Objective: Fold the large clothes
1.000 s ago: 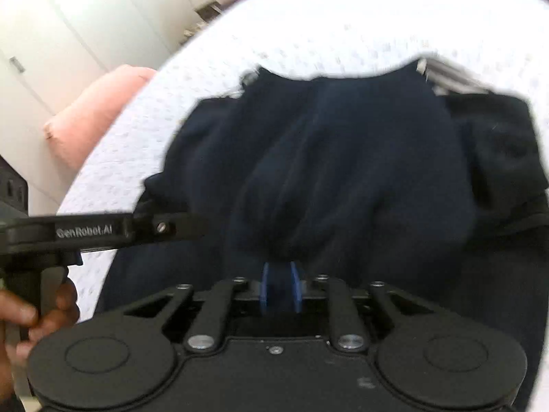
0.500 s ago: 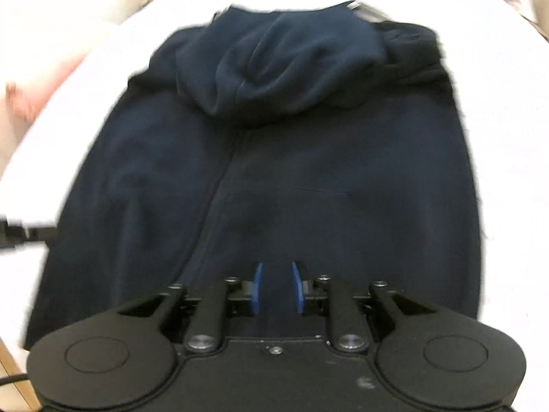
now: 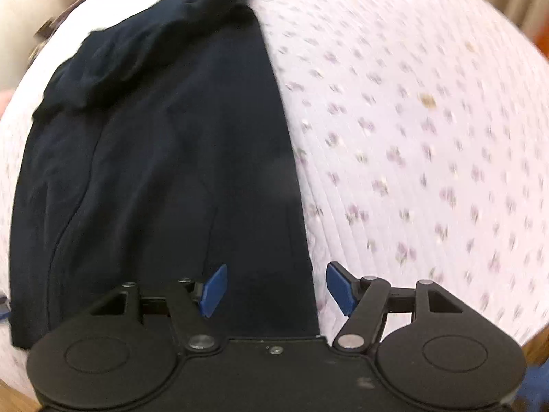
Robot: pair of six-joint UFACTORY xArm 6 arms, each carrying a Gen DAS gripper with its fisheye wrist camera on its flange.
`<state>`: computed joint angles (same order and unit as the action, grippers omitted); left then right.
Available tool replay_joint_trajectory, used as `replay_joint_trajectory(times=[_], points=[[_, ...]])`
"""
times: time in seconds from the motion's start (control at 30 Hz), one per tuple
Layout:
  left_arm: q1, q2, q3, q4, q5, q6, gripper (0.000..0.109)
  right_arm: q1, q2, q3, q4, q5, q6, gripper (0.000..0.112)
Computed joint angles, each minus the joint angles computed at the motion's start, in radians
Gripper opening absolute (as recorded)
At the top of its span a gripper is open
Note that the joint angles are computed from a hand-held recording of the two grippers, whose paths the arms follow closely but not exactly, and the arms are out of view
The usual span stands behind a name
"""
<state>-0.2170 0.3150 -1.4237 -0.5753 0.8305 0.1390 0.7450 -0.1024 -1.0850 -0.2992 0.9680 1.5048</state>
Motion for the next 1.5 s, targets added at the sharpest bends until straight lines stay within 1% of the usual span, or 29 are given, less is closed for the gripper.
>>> replay_joint_trajectory(times=[0.07, 0.13, 0.17, 0.2, 0.23, 0.27, 0.3, 0.37, 0.43, 0.5, 0.53, 0.6, 0.63, 0.7, 0.73, 0.77, 0.8, 0.83, 0.9, 0.97, 1.0, 1.07, 1.13, 1.2, 1.23, 1.27, 1.3, 1.4, 1.5], points=[[-0.002, 0.009, 0.002, -0.002, 0.011, 0.0, 0.073, 0.0, 0.01, 0.007, 0.012, -0.037, 0.013, 0.078], [-0.015, 0.015, 0.008, 0.043, -0.01, -0.019, 0.07, 0.009, 0.068, -0.045, 0.014, -0.003, -0.013, 0.076], [-0.026, 0.017, 0.006, 0.096, -0.019, -0.04, 0.059, 0.016, 0.1, -0.088, 0.02, 0.055, -0.044, 0.058], [-0.04, 0.016, 0.003, 0.174, -0.026, -0.069, 0.043, 0.027, 0.132, -0.13, 0.009, 0.102, -0.062, 0.044], [-0.053, 0.012, 0.004, 0.249, -0.033, -0.081, 0.036, 0.041, 0.155, -0.166, -0.012, 0.14, -0.074, 0.013], [-0.061, 0.002, 0.014, 0.282, -0.043, -0.063, 0.026, 0.05, 0.164, -0.185, -0.021, 0.155, -0.092, 0.007], [-0.062, -0.01, 0.024, 0.273, -0.049, -0.04, 0.016, 0.061, 0.17, -0.205, -0.04, 0.184, -0.104, 0.006], [-0.049, -0.028, 0.045, 0.203, -0.055, 0.008, 0.014, 0.09, 0.166, -0.23, -0.082, 0.267, -0.11, 0.005], [-0.024, -0.048, 0.072, 0.104, -0.062, 0.064, 0.014, 0.105, 0.108, -0.188, -0.114, 0.31, -0.084, 0.004], [0.004, -0.055, 0.085, 0.042, -0.047, 0.069, 0.014, 0.092, 0.062, -0.134, -0.099, 0.281, -0.073, 0.004], [0.012, -0.06, 0.095, 0.045, -0.047, 0.042, 0.013, 0.078, 0.046, -0.103, -0.075, 0.248, -0.07, 0.004], [0.036, -0.066, 0.112, 0.025, -0.05, 0.026, 0.013, 0.04, 0.009, -0.016, 0.015, 0.128, -0.095, 0.007], [0.055, -0.067, 0.116, -0.032, -0.03, 0.037, 0.013, 0.03, -0.004, 0.007, 0.037, 0.096, -0.096, 0.012], [0.079, -0.072, 0.119, -0.108, -0.003, 0.055, 0.015, 0.018, -0.044, 0.035, 0.05, 0.072, -0.085, 0.027], [0.09, -0.071, 0.11, -0.123, 0.01, 0.068, 0.017, 0.01, -0.082, 0.067, 0.054, 0.037, -0.07, 0.05], [0.095, -0.079, 0.111, -0.125, 0.006, 0.072, 0.023, 0.007, -0.117, 0.093, 0.037, 0.008, -0.04, 0.07], [0.1, -0.085, 0.112, -0.121, 0.001, 0.068, 0.033, 0.004, -0.144, 0.109, 0.016, -0.005, -0.018, 0.078], [0.106, -0.09, 0.112, -0.133, 0.002, 0.068, 0.039, -0.003, -0.168, 0.126, 0.01, -0.018, -0.017, 0.081], [0.115, -0.087, 0.098, -0.193, 0.014, 0.088, 0.069, -0.031, -0.193, 0.162, 0.057, -0.069, -0.062, 0.08], [0.121, -0.05, 0.055, -0.203, 0.071, 0.077, 0.086, -0.061, -0.187, 0.2, 0.114, -0.129, -0.126, 0.079], [0.119, -0.025, 0.028, -0.199, 0.106, 0.068, 0.08, -0.069, -0.175, 0.201, 0.132, -0.144, -0.155, 0.079], [0.093, 0.008, 0.007, -0.162, 0.114, 0.056, 0.073, -0.078, -0.153, 0.217, 0.19, -0.166, -0.22, 0.079], [0.08, 0.015, 0.019, -0.203, 0.117, 0.111, 0.07, -0.074, -0.137, 0.235, 0.264, -0.198, -0.272, 0.078], [0.064, 0.032, 0.0, -0.18, 0.143, 0.097, 0.047, -0.057, -0.141, 0.245, 0.24, -0.231, -0.255, 0.035], [0.055, 0.038, -0.008, -0.156, 0.147, 0.094, 0.041, -0.062, -0.147, 0.26, 0.259, -0.271, -0.265, 0.012], [0.046, 0.039, -0.011, -0.132, 0.141, 0.087, 0.016, -0.063, -0.147, 0.255, 0.249, -0.272, -0.256, 0.011], [0.043, 0.042, -0.01, -0.139, 0.138, 0.091, 0.011, -0.064, -0.143, 0.242, 0.243, -0.265, -0.273, 0.011], [0.028, 0.023, 0.006, -0.18, 0.08, 0.098, 0.01, -0.087, -0.155, 0.227, 0.239, -0.278, -0.307, 0.008], [0.03, 0.012, -0.02, -0.276, 0.049, 0.112, 0.01, -0.143, -0.162, 0.197, 0.226, -0.34, -0.327, 0.006]])
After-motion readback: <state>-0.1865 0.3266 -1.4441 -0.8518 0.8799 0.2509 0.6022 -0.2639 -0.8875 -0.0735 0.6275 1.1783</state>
